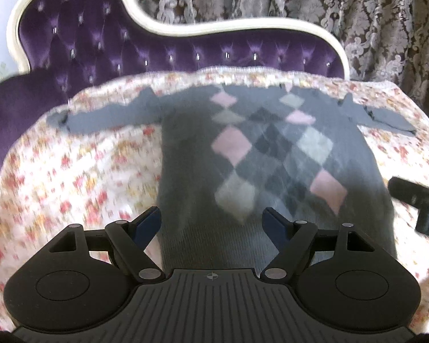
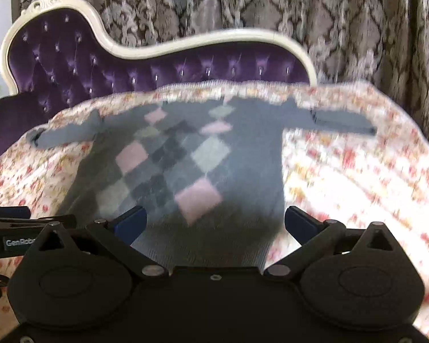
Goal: Fold small clothes
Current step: 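Grasp the sleeve cuff nearest the right tool with the right tool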
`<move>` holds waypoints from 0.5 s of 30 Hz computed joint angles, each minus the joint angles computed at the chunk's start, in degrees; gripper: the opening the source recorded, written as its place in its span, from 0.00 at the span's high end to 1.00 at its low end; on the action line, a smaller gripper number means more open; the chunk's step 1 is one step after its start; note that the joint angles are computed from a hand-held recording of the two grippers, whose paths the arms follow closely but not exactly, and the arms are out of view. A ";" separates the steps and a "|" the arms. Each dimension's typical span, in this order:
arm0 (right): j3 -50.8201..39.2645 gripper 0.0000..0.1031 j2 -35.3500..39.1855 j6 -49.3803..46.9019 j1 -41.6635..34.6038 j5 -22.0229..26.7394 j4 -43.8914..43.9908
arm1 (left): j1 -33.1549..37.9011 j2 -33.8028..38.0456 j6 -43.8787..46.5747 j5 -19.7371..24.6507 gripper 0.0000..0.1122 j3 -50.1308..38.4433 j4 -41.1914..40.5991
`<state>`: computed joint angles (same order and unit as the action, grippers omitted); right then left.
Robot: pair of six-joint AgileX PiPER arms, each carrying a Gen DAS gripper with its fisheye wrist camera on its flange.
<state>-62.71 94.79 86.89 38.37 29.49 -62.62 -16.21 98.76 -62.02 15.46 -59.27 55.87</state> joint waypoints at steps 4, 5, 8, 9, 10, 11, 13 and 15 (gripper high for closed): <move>-3.50 0.01 1.43 1.67 -1.00 2.62 -4.00 | -2.01 2.11 -4.64 4.91 0.32 -3.62 8.41; -4.78 0.01 2.14 0.79 -1.45 3.06 -3.58 | -2.33 2.88 -4.37 6.00 0.32 -4.75 9.03; -7.26 0.01 3.99 1.36 -2.05 5.72 -5.02 | -1.72 4.72 -1.51 5.56 0.32 -7.31 7.93; -8.32 0.01 4.78 1.17 -2.05 7.40 -4.96 | -1.01 5.21 0.24 4.54 0.32 -7.90 6.33; -10.03 0.01 6.01 0.04 -2.22 9.14 -3.99 | -0.19 6.11 3.96 3.52 0.32 -9.19 2.51; -11.29 0.01 7.00 -1.29 -2.69 9.55 -3.05 | 0.60 6.74 7.24 2.53 0.32 -10.03 -0.87; -13.32 0.01 8.50 -6.08 -4.44 7.81 0.23 | 2.15 8.33 12.25 0.21 0.32 -11.71 -5.86; -14.35 0.01 9.22 -10.07 -6.10 5.20 3.46 | 3.25 10.44 12.32 -1.87 0.32 -13.56 -5.12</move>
<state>-77.06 104.01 76.81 32.28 34.68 -59.16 -12.96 109.21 -49.70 13.59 -72.82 50.75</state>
